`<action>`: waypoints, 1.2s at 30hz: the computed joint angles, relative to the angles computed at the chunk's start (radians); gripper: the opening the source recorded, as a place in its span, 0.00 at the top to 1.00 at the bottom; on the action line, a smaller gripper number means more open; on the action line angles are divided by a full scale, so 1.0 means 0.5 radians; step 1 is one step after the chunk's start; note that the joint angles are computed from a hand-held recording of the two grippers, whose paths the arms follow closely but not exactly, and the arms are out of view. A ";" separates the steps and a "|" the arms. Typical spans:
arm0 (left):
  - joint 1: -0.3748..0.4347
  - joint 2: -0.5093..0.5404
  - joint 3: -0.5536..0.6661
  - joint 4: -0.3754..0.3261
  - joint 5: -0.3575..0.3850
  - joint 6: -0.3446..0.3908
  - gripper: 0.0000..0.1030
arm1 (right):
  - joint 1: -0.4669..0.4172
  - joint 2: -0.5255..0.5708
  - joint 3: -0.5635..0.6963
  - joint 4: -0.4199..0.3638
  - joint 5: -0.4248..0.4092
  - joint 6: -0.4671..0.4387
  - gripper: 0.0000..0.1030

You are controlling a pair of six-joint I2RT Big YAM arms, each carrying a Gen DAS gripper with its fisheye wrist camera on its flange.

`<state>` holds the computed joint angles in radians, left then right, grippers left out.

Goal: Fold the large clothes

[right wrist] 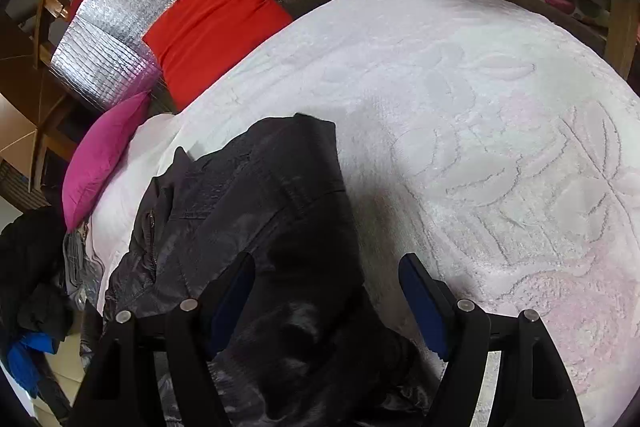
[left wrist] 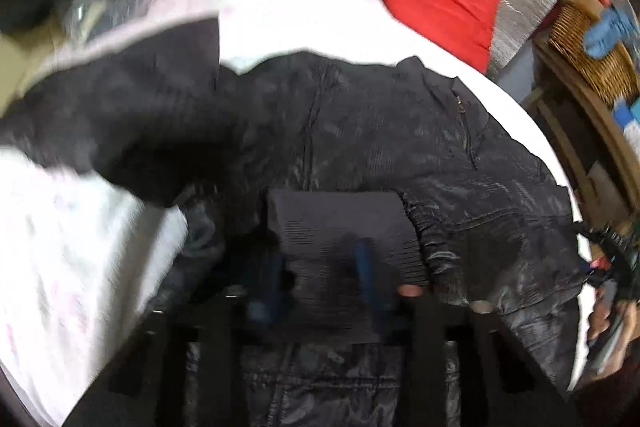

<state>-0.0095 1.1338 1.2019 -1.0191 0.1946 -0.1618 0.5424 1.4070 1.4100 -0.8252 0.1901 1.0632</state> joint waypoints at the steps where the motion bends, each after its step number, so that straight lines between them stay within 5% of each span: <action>1: -0.019 -0.035 -0.015 0.040 -0.033 0.026 0.72 | 0.001 0.004 0.003 -0.001 -0.005 -0.001 0.25; 5: -0.059 -0.096 -0.044 0.150 -0.039 0.091 0.67 | 0.008 0.019 0.014 -0.006 -0.010 -0.007 0.25; 7: -0.061 -0.040 -0.014 0.128 -0.021 0.093 0.44 | 0.011 0.023 0.016 -0.005 -0.011 -0.005 0.25; 8: -0.071 -0.015 -0.008 0.119 -0.040 0.080 0.43 | 0.011 0.023 0.016 -0.005 -0.011 -0.005 0.25; 11: -0.086 0.031 -0.004 0.148 -0.066 0.067 0.49 | 0.014 0.026 0.016 -0.007 -0.001 -0.006 0.25; 13: -0.093 0.038 0.010 0.180 -0.098 0.102 0.84 | 0.012 0.024 0.010 0.002 0.007 0.000 0.25; 15: -0.097 0.046 0.031 0.207 -0.124 0.130 0.89 | 0.007 0.020 -0.003 0.018 0.005 0.009 0.25; 25: -0.056 0.202 0.220 0.357 -0.433 0.209 0.93 | 0.000 0.043 0.026 0.030 0.054 -0.022 0.25; 29: -0.093 0.278 0.235 0.347 -0.673 0.244 0.93 | 0.019 0.095 0.090 -0.004 0.085 -0.065 0.25; 33: -0.195 0.299 0.178 0.408 -0.963 0.382 0.93 | 0.041 0.156 0.153 -0.083 0.114 -0.090 0.49; 36: -0.208 0.327 0.191 0.343 -1.004 0.375 0.92 | 0.074 0.189 0.221 -0.179 0.185 -0.137 0.53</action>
<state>-0.1133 1.2975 1.2977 -0.8478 -0.3073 0.0257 0.5796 1.5017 1.5206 -0.9149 0.2824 0.9948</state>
